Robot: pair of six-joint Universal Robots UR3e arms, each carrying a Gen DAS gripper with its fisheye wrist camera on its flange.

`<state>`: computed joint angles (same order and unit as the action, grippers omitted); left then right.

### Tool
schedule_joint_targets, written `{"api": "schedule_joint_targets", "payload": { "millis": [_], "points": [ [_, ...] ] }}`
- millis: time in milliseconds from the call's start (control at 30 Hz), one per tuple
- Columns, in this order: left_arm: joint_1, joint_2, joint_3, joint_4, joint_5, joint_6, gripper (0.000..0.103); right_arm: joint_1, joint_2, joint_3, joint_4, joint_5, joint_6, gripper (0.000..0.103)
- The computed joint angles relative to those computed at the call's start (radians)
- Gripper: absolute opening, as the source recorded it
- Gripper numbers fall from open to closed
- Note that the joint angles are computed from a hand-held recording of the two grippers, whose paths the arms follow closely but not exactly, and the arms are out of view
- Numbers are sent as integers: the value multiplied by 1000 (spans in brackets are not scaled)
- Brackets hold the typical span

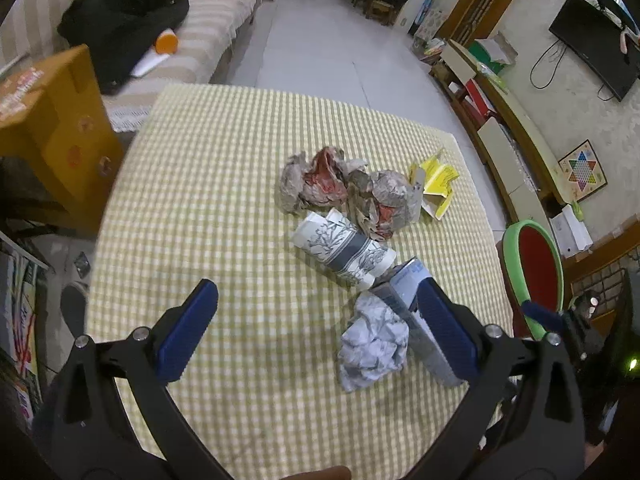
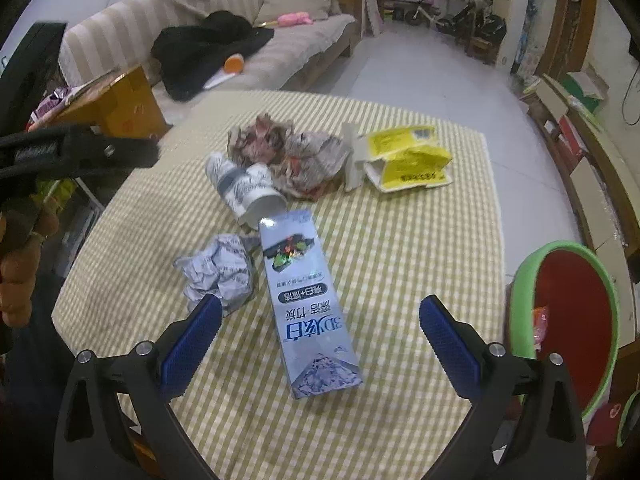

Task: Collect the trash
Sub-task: 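Grasp the white toothpaste box with the right tool while the left tool grasps the paper cup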

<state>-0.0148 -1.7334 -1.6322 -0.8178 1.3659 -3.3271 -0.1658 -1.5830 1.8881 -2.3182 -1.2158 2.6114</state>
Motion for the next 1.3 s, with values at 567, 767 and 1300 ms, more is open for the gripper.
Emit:
{"api": "schedule_joint_targets", "payload": {
  "millis": [567,767,1300],
  "points": [
    [-23,-304,200,21,-7,-227,97,36,231,-41,-92,-29,-2,94],
    [-28,-361,233,28,-38,-294,88,42,284,-81,-71,-15,-24,78],
    [39,-249,88,87,-109,-236,35,72,219,-17,-97,-15,-12,50]
  ]
}}
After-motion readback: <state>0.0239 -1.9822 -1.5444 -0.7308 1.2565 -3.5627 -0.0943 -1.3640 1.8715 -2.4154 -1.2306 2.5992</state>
